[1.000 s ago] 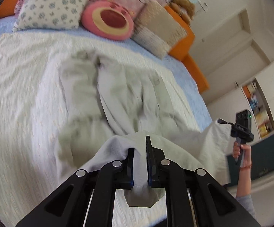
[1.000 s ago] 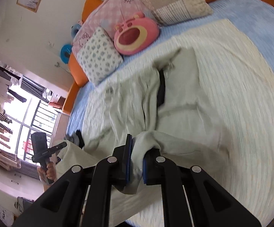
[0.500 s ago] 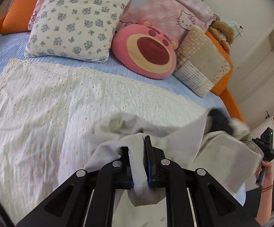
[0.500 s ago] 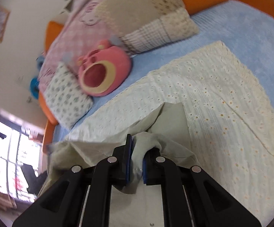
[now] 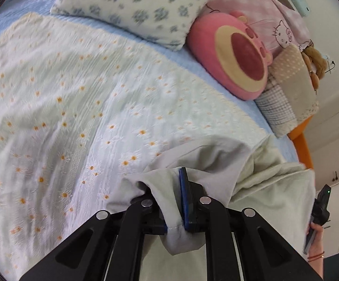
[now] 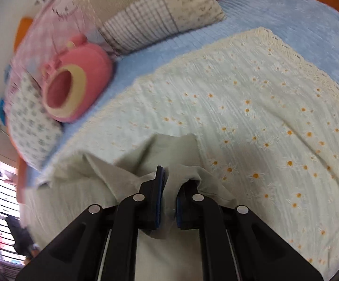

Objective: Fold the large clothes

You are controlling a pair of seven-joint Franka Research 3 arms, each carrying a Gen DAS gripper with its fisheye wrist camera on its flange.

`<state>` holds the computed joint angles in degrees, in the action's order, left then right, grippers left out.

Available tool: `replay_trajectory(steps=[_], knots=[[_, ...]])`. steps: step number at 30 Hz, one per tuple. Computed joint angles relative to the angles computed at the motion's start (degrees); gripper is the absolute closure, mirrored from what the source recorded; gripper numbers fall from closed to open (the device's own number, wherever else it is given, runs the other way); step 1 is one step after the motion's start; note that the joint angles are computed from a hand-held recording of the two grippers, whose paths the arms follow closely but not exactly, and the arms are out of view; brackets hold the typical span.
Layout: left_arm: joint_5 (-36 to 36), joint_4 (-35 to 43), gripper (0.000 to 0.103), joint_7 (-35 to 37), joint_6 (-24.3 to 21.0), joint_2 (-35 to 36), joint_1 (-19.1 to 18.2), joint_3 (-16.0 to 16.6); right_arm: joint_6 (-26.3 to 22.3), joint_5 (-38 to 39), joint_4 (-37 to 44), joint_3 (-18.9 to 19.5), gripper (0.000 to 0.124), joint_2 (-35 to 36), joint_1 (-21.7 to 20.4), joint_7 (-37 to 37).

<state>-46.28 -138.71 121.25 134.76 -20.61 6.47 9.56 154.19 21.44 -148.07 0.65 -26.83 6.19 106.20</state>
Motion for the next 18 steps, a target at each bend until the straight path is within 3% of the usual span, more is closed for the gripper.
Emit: replay_trajectory(steps=[3,5,7,12,15,18], knots=[[-3.2,-2.4,0.088,3.7,4.1,-0.1,-1.1,-0.2,4.8,-10.4,-1.7,8.0,0.117,1.9,-5.3,6.5],[-0.5,-1.8,0.088,2.8,3.9,-0.2,-0.8,-0.9,4.6,-16.9,-1.5,11.2,0.115,1.7,-7.7,10.5],[4.4,-0.8,0.088,-0.3,2.9,-0.9,0.0,-1.9,2.1,-18.9,-0.4,10.0,0.114,1.7,-6.4,10.5],[13.1,2.1,0.085,-5.2,-3.3,-4.9,0.6,-1.2,-11.0,-11.8,2.4,1.0,0.111,-2.9,-0.2,2.5],[18.3,4.1,0.084,-6.0,-7.4,-7.5,0.6,-0.7,-17.5,-7.6,3.3,-1.6,0.107,-7.6,0.0,-0.1],[17.4,6.7,0.082,-6.4,-12.4,-10.0,-0.4,2.2,-23.4,-4.5,5.2,-2.9,0.097,-11.1,-0.9,-1.3]])
